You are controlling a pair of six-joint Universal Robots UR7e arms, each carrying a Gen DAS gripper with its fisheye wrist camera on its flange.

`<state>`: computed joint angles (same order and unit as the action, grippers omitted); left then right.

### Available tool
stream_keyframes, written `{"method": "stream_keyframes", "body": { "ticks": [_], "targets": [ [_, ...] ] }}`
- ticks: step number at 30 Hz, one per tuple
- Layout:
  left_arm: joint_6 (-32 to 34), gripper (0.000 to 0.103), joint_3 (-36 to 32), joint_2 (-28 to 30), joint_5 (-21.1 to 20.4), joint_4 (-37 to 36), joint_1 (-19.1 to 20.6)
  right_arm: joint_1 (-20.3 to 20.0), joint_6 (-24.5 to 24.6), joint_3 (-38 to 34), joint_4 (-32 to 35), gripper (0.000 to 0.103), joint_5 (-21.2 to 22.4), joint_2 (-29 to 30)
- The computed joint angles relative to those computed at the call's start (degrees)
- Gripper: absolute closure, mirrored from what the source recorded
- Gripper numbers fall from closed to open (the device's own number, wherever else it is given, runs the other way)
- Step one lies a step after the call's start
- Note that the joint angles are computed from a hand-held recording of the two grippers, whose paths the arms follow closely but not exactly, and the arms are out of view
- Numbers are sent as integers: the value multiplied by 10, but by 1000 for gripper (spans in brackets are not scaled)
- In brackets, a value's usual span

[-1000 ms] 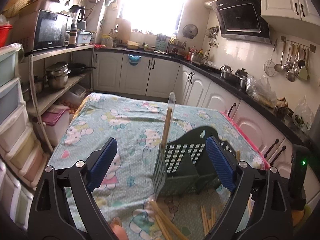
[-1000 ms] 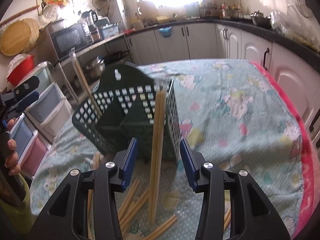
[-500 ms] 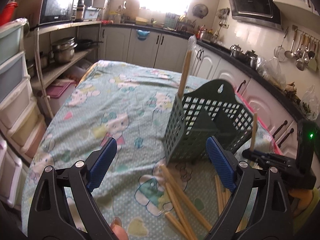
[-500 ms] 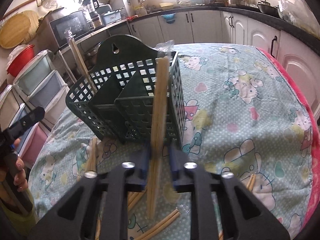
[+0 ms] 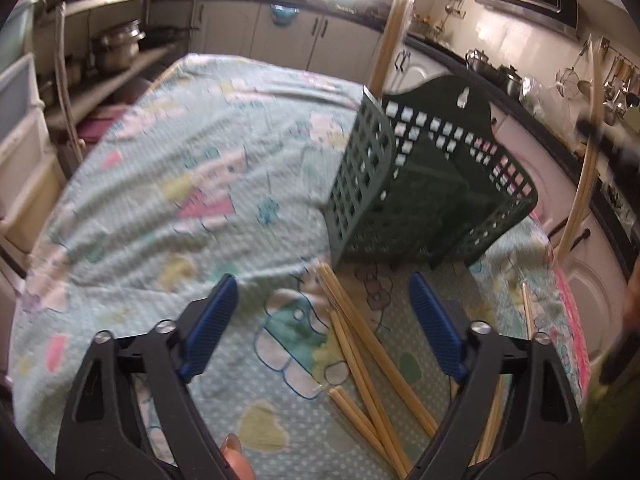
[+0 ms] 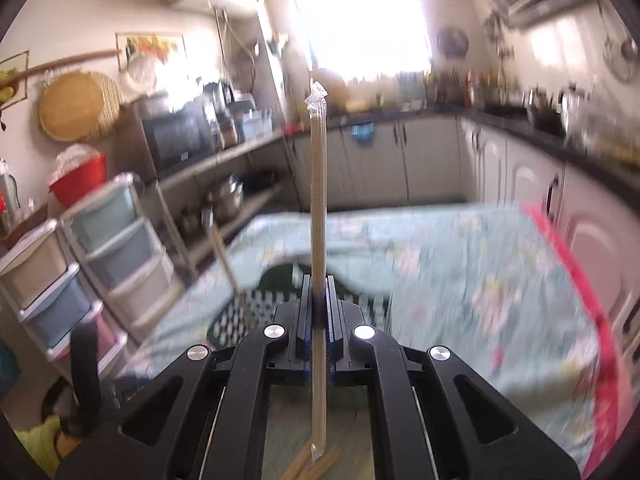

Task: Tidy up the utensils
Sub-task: 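Drop the chopstick into the caddy with the right tool while the left tool grasps a chopstick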

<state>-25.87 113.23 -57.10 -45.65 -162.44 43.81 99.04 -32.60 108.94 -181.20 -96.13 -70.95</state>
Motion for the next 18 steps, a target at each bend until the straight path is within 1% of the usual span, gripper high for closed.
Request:
{"method": "stream_keyframes", "body": {
  "ticks": [2,6,9,10,12,14,16,18],
  "targets": [
    [-4,37,-7,6,-22,10,8,3,-11,-14,-33,98,6,14],
    [-16,41,-26,22,-49,32,23,-1,-34,-39,-82,98,27,44],
    [-21,48,-43,35,-63,45,34,-7,-31,-53,-95,98,39,62],
    [-23,52,-48,40,-63,52,36,-9,-32,-57,-99,98,41,67],
    [-24,58,-59,48,-69,61,42,-12,-40,-62,-120,98,30,84],
    [-21,64,-67,56,-63,64,43,-15,-35,-70,-116,97,18,95],
    [-19,68,-73,62,-59,68,44,-19,-31,-74,-113,97,0,102],
    [-18,73,-76,65,-57,68,44,-23,-28,-70,-113,97,-5,103]
  ]
}}
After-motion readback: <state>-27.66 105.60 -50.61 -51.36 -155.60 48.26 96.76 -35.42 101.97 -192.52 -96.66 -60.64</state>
